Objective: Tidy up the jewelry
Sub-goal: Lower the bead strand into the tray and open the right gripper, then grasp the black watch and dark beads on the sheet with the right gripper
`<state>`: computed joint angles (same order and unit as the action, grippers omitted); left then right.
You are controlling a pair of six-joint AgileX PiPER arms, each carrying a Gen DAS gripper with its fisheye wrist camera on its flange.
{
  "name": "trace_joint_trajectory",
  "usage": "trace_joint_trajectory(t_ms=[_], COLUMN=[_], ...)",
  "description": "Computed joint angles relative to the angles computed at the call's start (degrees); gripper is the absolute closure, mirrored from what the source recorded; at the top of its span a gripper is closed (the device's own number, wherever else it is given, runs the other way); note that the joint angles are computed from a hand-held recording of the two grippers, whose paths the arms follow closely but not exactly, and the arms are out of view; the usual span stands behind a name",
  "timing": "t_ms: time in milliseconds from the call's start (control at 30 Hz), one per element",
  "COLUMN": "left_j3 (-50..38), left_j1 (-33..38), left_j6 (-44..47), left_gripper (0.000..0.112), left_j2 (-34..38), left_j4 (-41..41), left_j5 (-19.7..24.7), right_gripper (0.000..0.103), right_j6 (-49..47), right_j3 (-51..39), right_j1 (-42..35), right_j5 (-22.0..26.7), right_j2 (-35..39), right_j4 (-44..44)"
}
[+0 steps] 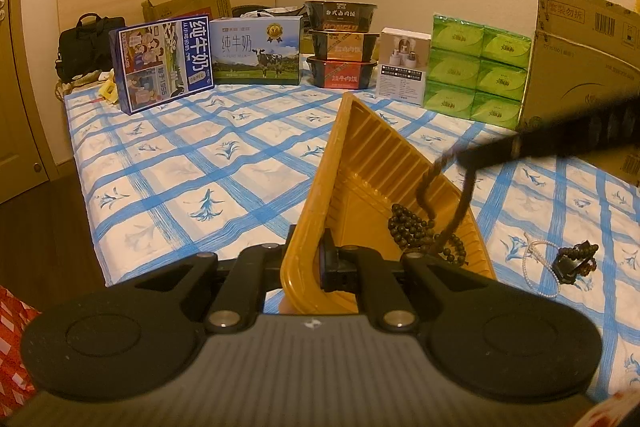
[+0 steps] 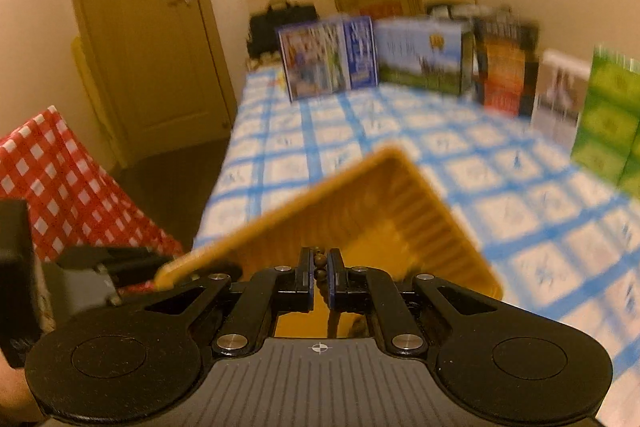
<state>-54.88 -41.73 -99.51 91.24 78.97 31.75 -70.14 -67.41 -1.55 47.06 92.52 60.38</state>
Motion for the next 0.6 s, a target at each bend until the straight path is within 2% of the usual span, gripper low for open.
trace_joint_trajectory(t_ms=[167, 433, 567, 600], left_j3=[0.0, 0.2, 0.3, 0.3], left_j1=[0.0, 0.1, 0.1, 0.2], left_j6=[0.1, -0.2, -0.3, -0.2], left_gripper=[0.105, 0.105, 0.105, 0.105], left_j2=[0.0, -0.1, -0.1, -0.1], left_j4=[-0.1, 0.2, 0.2, 0.2], left_j5=[0.0, -0.1, 0.0, -0.2], right_gripper=[0.097, 0.094, 0.064, 0.061], right_j6=[2.6, -0.3, -1.1, -1.3], right_j3=[0.7, 2.7, 5.8, 7.0], right_j1=[-1.1, -5.1, -7.7, -8.7], right_j5=[0.7, 4.4, 3.7, 3.7], right_j2=[3.8, 4.7, 2.6, 1.8], right_j4=[-3.1, -0.2, 2.8, 3.7])
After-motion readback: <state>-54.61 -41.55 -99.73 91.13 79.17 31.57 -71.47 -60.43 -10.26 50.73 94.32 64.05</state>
